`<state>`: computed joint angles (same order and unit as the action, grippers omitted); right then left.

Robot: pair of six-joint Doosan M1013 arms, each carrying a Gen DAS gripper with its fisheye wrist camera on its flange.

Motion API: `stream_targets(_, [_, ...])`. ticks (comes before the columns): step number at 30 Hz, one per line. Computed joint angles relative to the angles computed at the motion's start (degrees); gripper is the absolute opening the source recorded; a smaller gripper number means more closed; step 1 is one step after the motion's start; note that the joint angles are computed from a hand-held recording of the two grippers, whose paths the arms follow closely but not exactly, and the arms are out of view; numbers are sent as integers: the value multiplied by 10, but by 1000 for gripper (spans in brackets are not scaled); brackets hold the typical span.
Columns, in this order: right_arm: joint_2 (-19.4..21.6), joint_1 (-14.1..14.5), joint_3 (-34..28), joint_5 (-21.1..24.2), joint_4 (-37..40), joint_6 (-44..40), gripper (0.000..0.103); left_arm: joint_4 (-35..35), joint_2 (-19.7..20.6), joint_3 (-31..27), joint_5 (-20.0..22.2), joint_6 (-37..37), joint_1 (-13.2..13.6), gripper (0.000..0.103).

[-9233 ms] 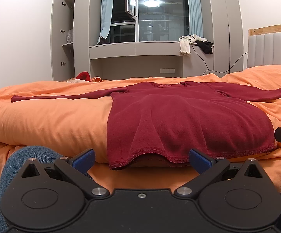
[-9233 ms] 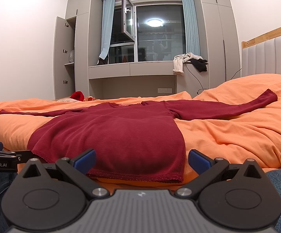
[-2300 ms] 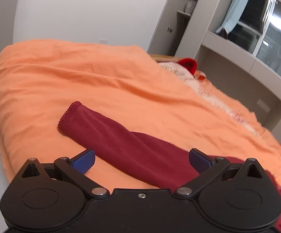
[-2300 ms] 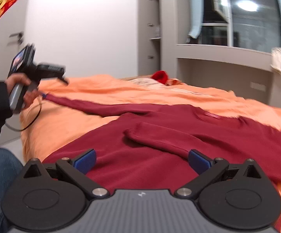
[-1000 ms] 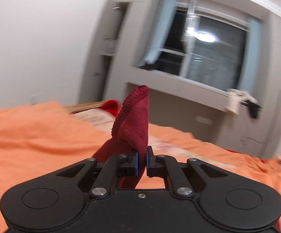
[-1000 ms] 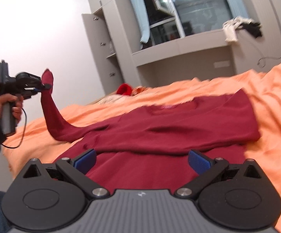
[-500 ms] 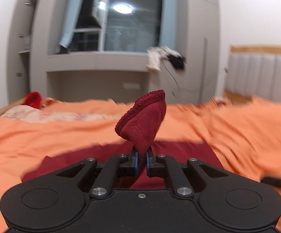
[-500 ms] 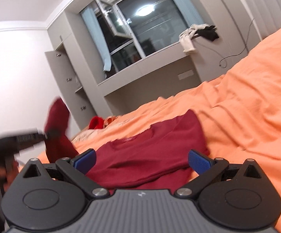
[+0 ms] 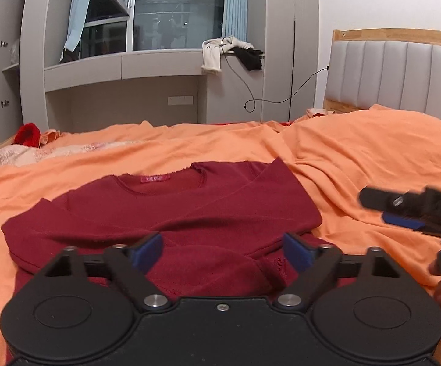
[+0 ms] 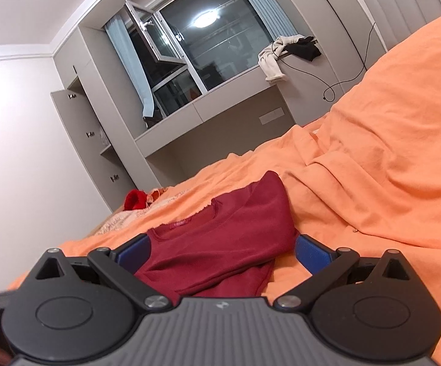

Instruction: Fold small clothes

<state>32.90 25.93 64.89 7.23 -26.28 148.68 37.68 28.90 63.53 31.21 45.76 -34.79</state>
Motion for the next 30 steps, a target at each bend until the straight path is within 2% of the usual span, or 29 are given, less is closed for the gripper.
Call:
stream_targets(4, [2,3,0,12,62,-76,103,24,-15,-4,24,-16,1,96])
stream_targets(9, [6,5,-5,18,188,-221,103,139,-46,15,64,-123,10,102])
stream_targets(14, [7,9,-6,20,265,-333,103,244,-72,32,139,-221,22,102])
stream_targets(17, [7,9,-6,22,356,-435,103,284,-81,42,199,-264,28,102])
stream_targets(20, [8,10,-8,26,394,-480,103,285,-84,50,256,-314,38,103])
stream_targets(22, [10,10,-13,34,383,-468,103,244,-77,42,295,-340,49,103])
stream_targets(25, [12,11,-19,44,350,-435,103,181,-75,49,282,-389,71,103])
stream_targets(30, [19,13,-37,66,381,-477,103,153,-67,62,201,-442,92,102])
